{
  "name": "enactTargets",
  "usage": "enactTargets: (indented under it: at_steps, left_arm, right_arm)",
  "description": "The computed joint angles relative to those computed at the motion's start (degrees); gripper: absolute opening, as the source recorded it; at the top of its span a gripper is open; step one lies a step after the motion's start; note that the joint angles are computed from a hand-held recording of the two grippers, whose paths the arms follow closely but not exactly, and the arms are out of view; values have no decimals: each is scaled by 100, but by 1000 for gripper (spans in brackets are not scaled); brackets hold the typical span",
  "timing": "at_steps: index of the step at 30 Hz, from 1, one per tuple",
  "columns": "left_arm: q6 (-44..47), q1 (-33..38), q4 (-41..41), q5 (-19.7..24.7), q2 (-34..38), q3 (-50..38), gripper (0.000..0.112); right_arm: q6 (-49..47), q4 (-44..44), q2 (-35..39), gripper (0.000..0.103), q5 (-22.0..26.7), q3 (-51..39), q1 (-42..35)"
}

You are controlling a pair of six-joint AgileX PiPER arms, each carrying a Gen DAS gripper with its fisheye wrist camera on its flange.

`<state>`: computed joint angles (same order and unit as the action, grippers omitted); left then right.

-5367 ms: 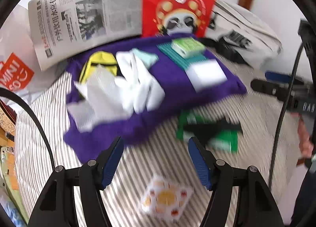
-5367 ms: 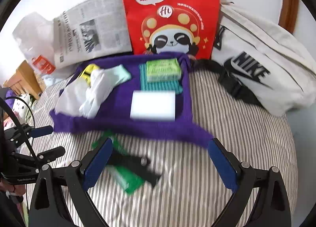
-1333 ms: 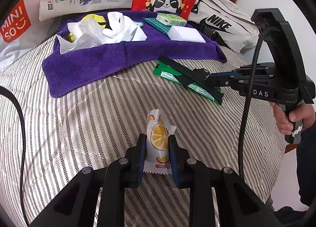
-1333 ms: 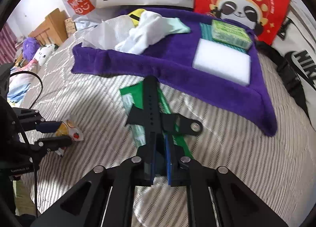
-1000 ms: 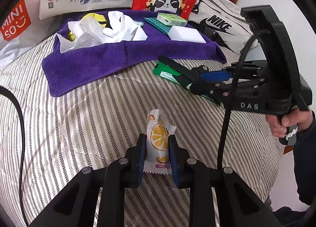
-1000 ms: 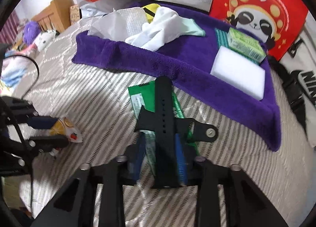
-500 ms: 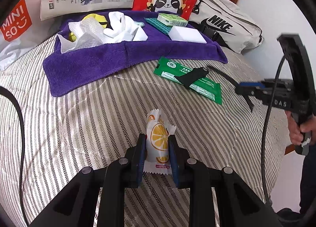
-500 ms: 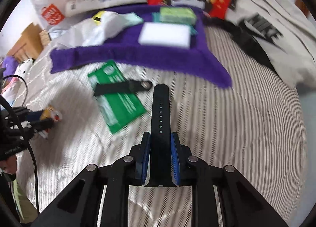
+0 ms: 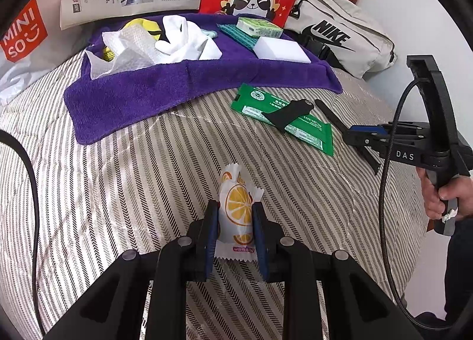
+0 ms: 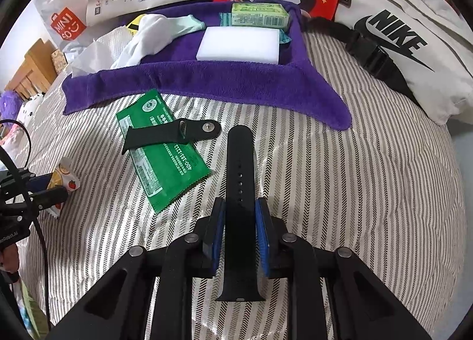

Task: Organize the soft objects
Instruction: 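Carry the strap toward the towel while the left tool lowers the snack packet there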

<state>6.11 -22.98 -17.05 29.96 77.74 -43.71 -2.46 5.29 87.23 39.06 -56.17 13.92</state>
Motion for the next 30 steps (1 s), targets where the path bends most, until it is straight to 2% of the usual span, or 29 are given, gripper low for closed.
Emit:
enactTargets:
  at_steps: [6, 9, 14, 18, 30]
  left_arm:
    - [-88, 19, 23, 62, -22, -8, 21]
    - [-553, -43, 426, 106, -135, -1, 21]
    - [-104, 213, -87, 323, -244, -45, 20]
    - [-449, 112, 311, 473, -322, -164, 20]
    - [-300, 340, 138, 808, -563, -487, 20]
  right_arm:
    - [-306, 397, -233, 20, 177, 61, -180]
    - [-306, 408, -373, 20, 227, 109, -233]
    - [-404, 524, -432, 20, 375, 82, -371]
    - [-447, 609, -446, 20, 481, -27, -434]
    - [-661, 724, -487, 20, 808, -601, -455]
